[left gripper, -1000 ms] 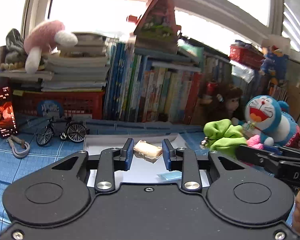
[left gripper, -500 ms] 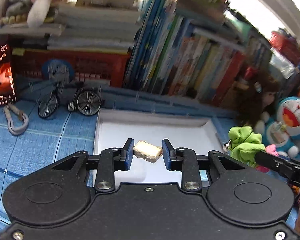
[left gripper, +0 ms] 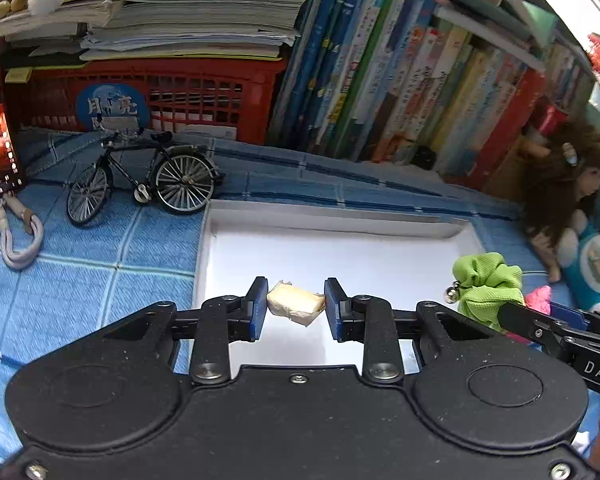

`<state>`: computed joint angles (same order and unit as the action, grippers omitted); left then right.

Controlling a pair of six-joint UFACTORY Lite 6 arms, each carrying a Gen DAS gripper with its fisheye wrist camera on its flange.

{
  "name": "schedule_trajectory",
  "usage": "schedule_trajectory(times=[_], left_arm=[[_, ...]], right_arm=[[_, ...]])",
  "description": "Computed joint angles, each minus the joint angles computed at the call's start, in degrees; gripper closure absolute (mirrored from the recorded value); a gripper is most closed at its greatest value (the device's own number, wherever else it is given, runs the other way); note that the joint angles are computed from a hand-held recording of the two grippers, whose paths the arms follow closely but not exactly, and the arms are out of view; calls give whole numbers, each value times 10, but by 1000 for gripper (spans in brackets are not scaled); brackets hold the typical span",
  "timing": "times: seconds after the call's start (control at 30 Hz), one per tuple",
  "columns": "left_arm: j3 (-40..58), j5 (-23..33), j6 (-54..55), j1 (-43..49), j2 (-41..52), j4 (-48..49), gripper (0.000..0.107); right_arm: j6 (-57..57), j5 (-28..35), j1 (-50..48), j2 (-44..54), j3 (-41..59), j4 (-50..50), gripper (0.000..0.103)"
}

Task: Organize soft objects
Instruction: 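Carry the sponge piece and scrunchie with both grippers over the white tray, then open both grippers to drop the sponge piece and scrunchie into the tray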

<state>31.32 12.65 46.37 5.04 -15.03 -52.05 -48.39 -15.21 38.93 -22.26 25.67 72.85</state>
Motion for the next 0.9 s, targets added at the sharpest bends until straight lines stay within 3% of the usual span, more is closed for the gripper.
schedule_trajectory(times=[0.17,0.4,0.73,0.9], left_arm=[[47,-7,30,8,65,-30,78],[76,-24,165,12,159,-175,78],[98,-42,238,5,231,-253,78],[100,-39,255,13,242,-267,78]], right_arm=[[-11,10,-17,73,47,-1,44],[-81,4,-18,144,87,56,44],[-80,22,-22,188,110,42,42],[-20,26,-25,206,109,-18,40]])
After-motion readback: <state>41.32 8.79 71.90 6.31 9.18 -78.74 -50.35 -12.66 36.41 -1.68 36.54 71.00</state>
